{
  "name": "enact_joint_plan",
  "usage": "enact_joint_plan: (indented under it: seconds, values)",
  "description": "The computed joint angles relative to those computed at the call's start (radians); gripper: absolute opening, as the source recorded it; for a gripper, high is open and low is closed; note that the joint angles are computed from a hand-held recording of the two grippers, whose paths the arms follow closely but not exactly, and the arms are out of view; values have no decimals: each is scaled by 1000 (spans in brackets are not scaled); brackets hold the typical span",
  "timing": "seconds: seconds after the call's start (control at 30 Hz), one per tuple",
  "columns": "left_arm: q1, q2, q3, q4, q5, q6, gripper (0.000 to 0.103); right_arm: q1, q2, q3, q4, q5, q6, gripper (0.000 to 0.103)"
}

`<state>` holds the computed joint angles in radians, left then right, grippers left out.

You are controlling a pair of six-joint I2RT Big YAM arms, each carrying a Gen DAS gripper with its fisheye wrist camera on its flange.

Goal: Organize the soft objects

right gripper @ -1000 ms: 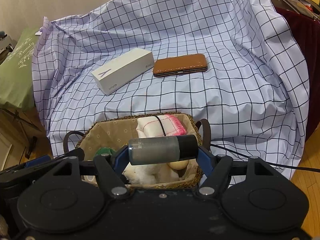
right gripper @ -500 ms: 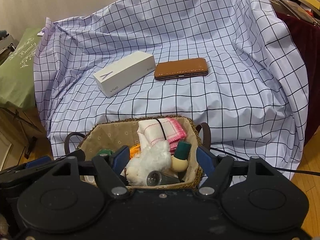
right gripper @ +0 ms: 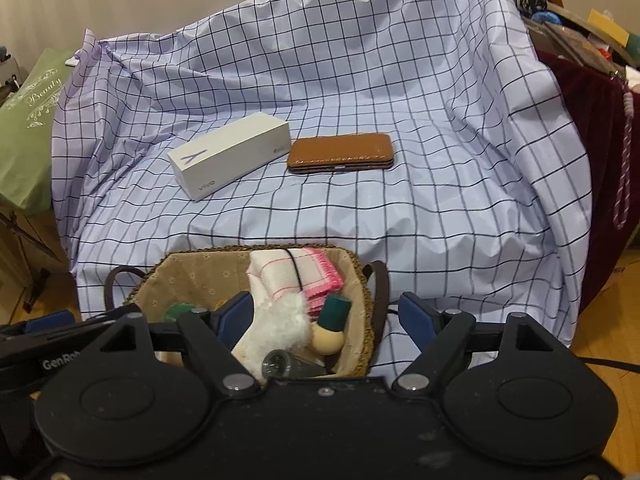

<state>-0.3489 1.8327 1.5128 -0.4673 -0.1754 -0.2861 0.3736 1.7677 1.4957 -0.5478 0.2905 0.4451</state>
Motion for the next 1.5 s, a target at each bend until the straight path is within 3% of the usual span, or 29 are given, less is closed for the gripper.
enact_joint_plan:
  seconds: [0.07,0.13,0.2,0.57,0.7,0.9,1.5]
  values:
    - [-1,-1,-1,-1,-2,0,78,1,-1,-2,-1,18,-6,81]
    - [-1,-2,-2,-1,-5,0,88,-1,-2,-5,-3,21,-6,82]
    - [-2,-6,-8,9,-14,3,91,-2,-2,-7,-5,27,-8,82]
    - [-6,-7,-8,6,-22,15,91,-3,-5,-17,-9,57,-9,85]
    - [-6,-8,-10,8,-22,18,95,-1,-6,-19,-10,72,-8,96]
    - [-8,-10,-8,-2,-21,27,98,4,-5,-18,-11,106,-15,102]
    - [-11,-10,4,-33,-22,16,100,1,4,-6,-39,106,4,102]
